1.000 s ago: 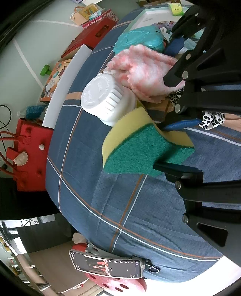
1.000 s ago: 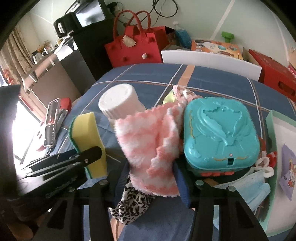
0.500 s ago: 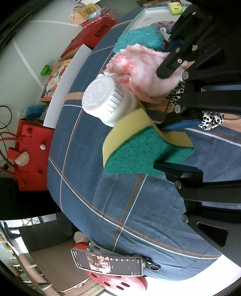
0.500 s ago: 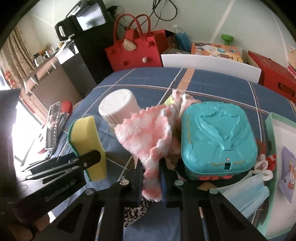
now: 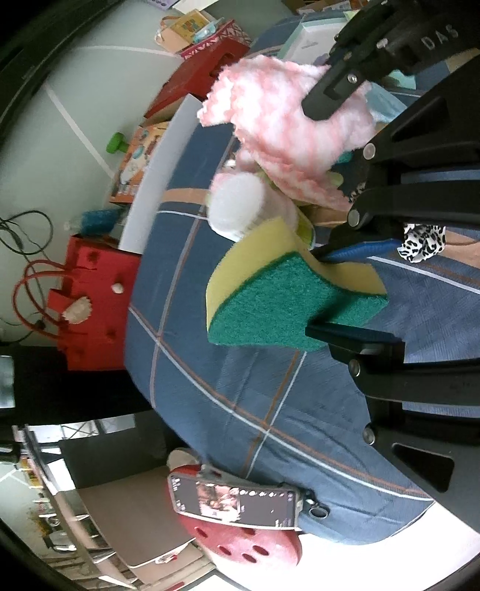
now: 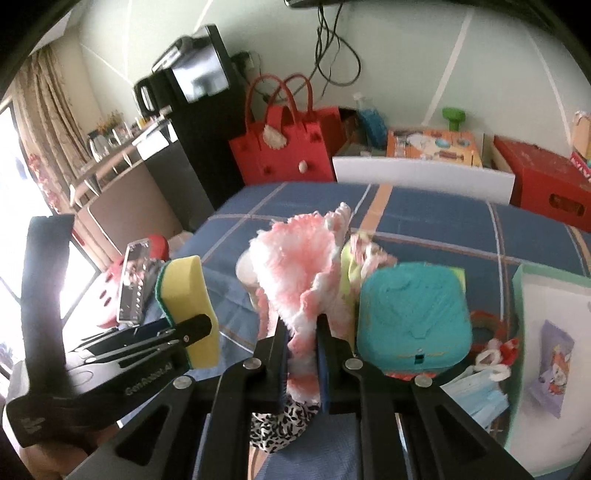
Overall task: Organize soft objects
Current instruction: 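Lift the sponge and cloth, carry them into the white tray, and open both tools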
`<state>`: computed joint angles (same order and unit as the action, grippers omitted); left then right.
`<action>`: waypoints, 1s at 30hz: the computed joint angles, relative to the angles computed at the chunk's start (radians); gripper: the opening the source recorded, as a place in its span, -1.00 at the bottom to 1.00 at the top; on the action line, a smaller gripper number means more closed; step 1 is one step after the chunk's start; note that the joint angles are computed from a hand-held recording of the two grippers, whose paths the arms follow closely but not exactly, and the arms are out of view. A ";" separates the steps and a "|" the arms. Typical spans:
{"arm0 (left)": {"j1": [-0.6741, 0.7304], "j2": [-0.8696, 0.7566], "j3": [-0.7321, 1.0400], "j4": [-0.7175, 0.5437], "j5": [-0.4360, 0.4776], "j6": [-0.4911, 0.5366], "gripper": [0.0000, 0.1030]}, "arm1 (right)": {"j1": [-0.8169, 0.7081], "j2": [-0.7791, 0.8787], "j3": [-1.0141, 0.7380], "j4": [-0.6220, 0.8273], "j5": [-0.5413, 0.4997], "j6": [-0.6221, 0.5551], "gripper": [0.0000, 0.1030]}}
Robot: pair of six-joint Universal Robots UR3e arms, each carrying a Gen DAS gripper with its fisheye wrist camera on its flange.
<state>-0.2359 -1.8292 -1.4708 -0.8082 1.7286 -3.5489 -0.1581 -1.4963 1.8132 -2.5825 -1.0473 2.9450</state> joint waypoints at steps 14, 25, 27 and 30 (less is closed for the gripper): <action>-0.096 0.005 0.108 -0.010 0.078 0.007 -0.35 | -0.155 -0.171 0.040 0.005 0.087 0.026 -0.73; -0.221 -0.165 0.397 -0.131 0.131 0.029 -0.35 | -0.370 -0.233 0.056 0.028 0.084 0.055 -0.73; -0.247 -0.209 0.476 -0.166 0.138 0.036 -0.35 | -0.403 -0.236 0.059 0.027 0.066 0.062 -0.73; -0.288 -0.288 0.622 -0.231 0.143 0.053 -0.35 | -0.465 -0.234 0.056 0.036 0.050 0.060 -0.73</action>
